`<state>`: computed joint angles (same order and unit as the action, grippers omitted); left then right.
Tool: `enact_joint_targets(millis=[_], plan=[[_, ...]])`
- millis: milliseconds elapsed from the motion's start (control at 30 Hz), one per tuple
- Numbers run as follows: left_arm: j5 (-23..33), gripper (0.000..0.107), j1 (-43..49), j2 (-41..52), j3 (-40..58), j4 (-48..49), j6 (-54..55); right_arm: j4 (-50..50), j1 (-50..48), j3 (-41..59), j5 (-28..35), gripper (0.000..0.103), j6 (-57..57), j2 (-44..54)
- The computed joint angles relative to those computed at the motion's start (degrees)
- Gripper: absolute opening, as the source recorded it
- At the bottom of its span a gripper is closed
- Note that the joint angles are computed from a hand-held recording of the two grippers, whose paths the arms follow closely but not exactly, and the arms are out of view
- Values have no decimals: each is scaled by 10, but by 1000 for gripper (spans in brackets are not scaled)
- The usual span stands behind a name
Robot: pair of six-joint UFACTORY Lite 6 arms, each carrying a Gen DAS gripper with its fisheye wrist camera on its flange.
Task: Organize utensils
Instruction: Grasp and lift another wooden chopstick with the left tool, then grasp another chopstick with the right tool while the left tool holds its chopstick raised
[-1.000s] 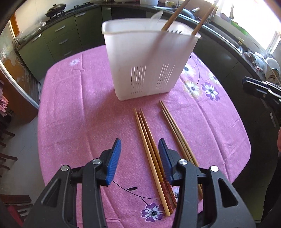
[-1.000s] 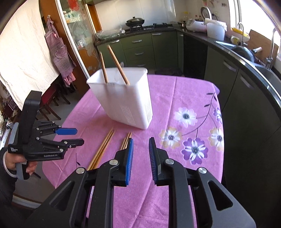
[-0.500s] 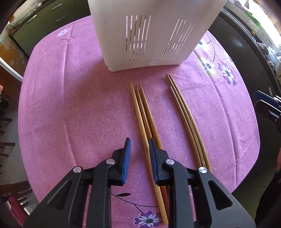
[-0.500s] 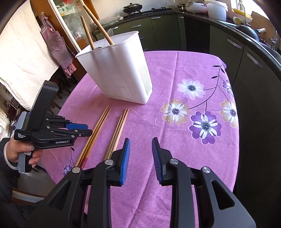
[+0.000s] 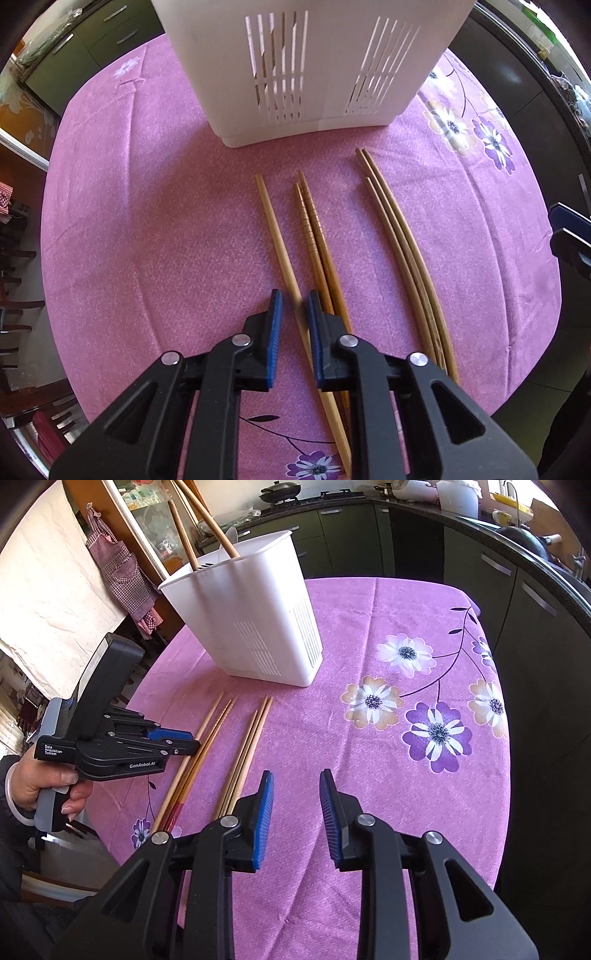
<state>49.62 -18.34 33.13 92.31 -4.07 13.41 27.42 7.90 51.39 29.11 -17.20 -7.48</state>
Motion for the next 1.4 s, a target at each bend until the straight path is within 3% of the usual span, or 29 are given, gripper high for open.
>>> enact_joint_targets(millis=[233,400,767,1100,1200,1400], plan=[[36,8,-2,29,45,5,-14,-5,4,3,0,26,3,5],[20,6,20,6,28,-17,9,-25,15,8,3,26,22,11],[-35,6,108,-212,-99,-138,160,-99,59,52,13,29,107,50],[-36,6,187,-341,-174,-238,297,-125,102,168,57,29,147,173],[-36,6,204,-355,-191,-261,327,-102,100,220,88,16,130,232],[-31,6,219,-371,-208,-279,356,-130,111,306,130,12,168,323]])
